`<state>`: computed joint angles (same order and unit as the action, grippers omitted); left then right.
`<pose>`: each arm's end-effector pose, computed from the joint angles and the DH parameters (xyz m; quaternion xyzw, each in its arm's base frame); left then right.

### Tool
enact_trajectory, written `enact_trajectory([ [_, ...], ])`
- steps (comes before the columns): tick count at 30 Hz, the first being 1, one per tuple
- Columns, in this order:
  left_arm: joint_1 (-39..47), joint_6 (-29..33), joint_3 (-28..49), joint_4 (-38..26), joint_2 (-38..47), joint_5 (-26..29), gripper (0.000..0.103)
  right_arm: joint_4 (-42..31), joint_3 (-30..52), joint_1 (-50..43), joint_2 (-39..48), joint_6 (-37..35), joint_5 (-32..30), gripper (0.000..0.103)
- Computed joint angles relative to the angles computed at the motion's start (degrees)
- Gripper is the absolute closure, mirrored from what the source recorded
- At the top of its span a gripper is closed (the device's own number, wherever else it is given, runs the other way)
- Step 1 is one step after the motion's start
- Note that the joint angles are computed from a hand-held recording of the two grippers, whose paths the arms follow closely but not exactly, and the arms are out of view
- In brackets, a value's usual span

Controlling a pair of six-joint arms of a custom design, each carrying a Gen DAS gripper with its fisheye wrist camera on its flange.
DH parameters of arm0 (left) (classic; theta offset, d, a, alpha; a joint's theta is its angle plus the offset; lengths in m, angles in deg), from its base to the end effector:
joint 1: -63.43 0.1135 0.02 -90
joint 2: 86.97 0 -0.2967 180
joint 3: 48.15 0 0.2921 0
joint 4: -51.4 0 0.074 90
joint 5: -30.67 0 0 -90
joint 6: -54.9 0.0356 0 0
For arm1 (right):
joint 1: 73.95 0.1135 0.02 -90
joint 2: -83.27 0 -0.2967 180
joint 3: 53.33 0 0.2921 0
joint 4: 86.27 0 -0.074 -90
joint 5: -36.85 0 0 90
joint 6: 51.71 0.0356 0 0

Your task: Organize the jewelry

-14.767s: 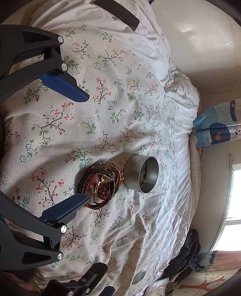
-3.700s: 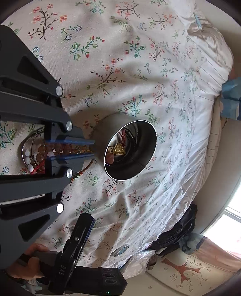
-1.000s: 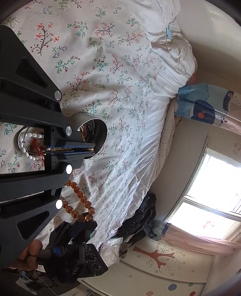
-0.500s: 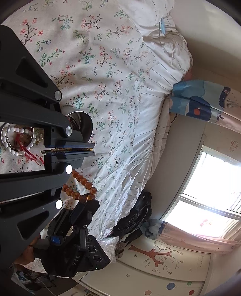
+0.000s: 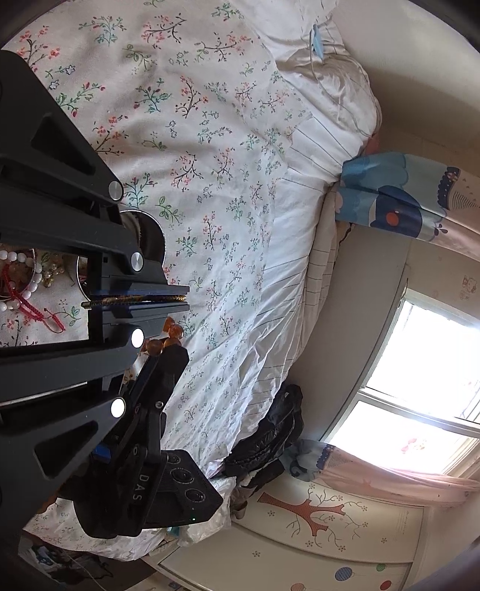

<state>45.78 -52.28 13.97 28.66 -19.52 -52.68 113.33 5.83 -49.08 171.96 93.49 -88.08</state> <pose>0.2785 -0.0929 0.3089 0.0334 0.8559 -0.2012 0.4752 0.3262 0.1737 0.2484 0.0047 0.7554 0.5706 0.3220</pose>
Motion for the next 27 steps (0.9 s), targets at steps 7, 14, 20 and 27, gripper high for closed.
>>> enact_trajectory([
  [7, 1.35, -1.04, 2.3, -4.69, 5.58, -2.78, 0.099, -4.02, 1.84, 0.31, 1.55, -1.85, 1.89, 0.065],
  [14, 3.42, -2.15, 1.69, -4.95, 4.5, -2.05, 0.098, -1.97, 0.01, -0.58, 0.54, -0.1, 1.92, 0.063],
  [20, 3.29, -1.97, 1.59, -5.18, 4.43, -2.28, 0.097, -2.28, -0.11, -0.77, 0.4, -0.05, 1.71, 0.06],
  [27, 4.03, -2.33, 0.31, -6.49, 2.99, -3.19, 0.09, -15.45, -0.11, 0.15, -3.45, -7.1, 5.79, 0.054],
])
